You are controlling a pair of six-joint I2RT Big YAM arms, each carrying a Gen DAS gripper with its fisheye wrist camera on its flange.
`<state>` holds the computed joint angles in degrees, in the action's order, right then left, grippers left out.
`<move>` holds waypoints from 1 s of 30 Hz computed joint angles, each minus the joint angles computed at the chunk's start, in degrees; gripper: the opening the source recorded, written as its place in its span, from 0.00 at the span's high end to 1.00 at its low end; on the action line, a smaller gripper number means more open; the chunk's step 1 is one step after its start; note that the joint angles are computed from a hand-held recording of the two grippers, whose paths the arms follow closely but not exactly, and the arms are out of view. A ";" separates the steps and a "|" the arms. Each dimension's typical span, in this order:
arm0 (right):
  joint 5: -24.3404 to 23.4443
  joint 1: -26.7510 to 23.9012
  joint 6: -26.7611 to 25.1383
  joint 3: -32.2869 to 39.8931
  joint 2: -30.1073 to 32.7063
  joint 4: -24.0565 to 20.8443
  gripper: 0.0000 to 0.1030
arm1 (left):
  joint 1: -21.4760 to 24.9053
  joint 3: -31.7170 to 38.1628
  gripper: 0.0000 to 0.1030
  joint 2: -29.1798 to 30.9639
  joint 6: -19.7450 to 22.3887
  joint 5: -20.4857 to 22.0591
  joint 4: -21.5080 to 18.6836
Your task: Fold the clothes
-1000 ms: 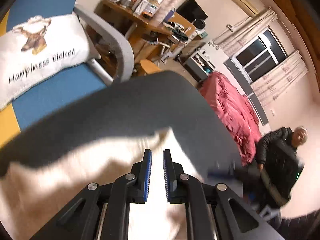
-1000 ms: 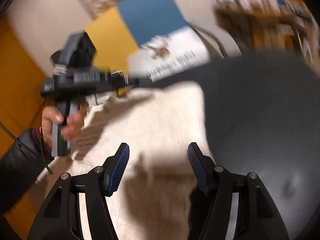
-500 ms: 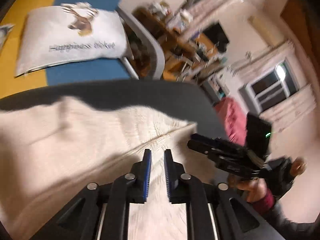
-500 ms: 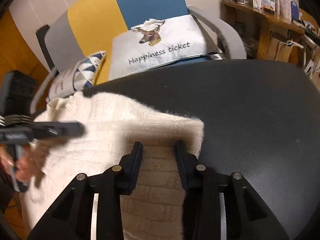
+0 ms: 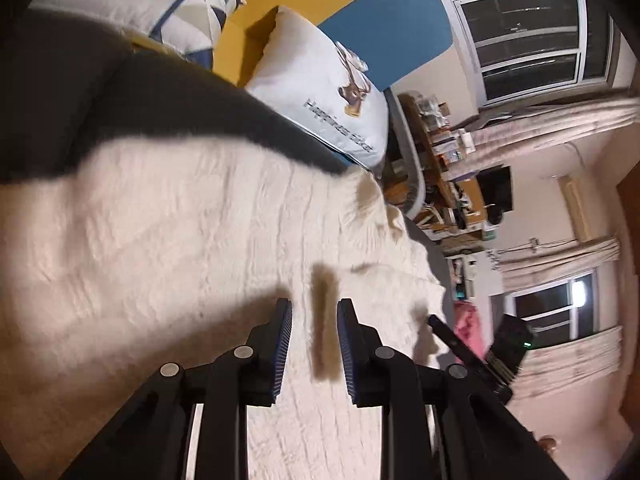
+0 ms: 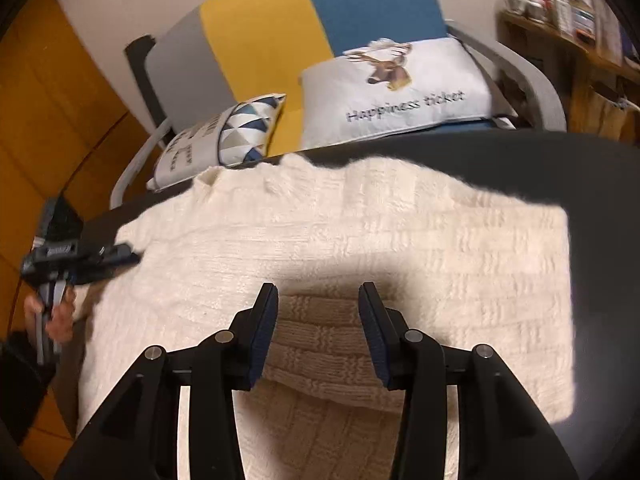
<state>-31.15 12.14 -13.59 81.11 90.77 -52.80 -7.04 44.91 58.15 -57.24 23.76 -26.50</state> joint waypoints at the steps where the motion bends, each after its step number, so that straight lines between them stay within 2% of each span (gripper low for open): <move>1: 0.60 0.03 0.75 -0.32 0.13 0.35 0.56 | -0.11 -0.46 0.79 0.31 -0.97 0.79 1.56; 4: 1.11 -0.51 2.50 -0.93 0.54 0.47 0.56 | -0.02 -1.05 0.79 2.03 -3.65 3.20 6.28; 7: -0.22 -0.79 3.93 -1.09 0.89 1.47 0.53 | -0.94 -0.01 0.79 4.31 -4.31 3.14 7.85; 13: -0.72 -0.40 3.87 -1.74 0.96 3.02 0.39 | -1.67 -0.03 0.79 4.33 -5.07 5.13 11.13; 14: -0.63 -0.29 3.60 -1.72 0.89 2.86 0.36 | -2.05 0.80 0.79 4.51 -4.09 5.03 10.36; 17: 0.15 0.41 1.95 -2.07 0.59 2.96 0.29 | -4.16 7.26 0.79 7.52 2.36 0.55 -0.34; 19: 0.75 0.88 1.09 -2.63 0.21 3.52 0.24 | -4.76 10.61 0.79 10.16 4.95 -2.10 -6.67; 20: 1.05 1.11 0.73 -2.92 0.03 3.84 0.21 | -5.03 12.06 0.85 11.48 6.21 -3.06 -9.26; 21: 1.74 1.44 0.43 -3.34 -0.21 4.40 0.20 | -5.31 13.44 0.87 12.67 7.35 -4.12 -11.61; 22: 2.44 1.77 0.13 -3.74 -0.45 4.94 0.19 | -5.71 13.78 0.92 12.48 7.84 -5.37 -11.52; 25: 5.12 2.80 -1.22 -4.28 -0.99 5.35 0.19 | -7.01 13.00 0.93 8.09 7.27 -3.45 -2.33; 26: 5.83 3.06 -1.56 -4.25 -1.09 5.15 0.19 | -7.70 13.99 0.93 7.01 8.12 -3.22 -1.17; 27: 5.42 2.90 -1.19 -4.46 -1.12 5.55 0.19 | -8.60 16.00 0.93 7.83 9.70 -4.24 -2.89; 29: 4.60 2.59 -0.43 -4.91 -1.17 6.42 0.19 | -10.20 21.22 0.93 9.92 13.30 -6.45 -8.93; 30: 4.20 2.44 -0.05 -5.14 -1.20 6.86 0.19 | -10.96 24.38 0.93 12.19 15.31 -9.88 -14.77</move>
<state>-26.95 14.58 -13.64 75.97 89.57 -45.94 -18.00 69.28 70.34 -41.93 13.87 -41.28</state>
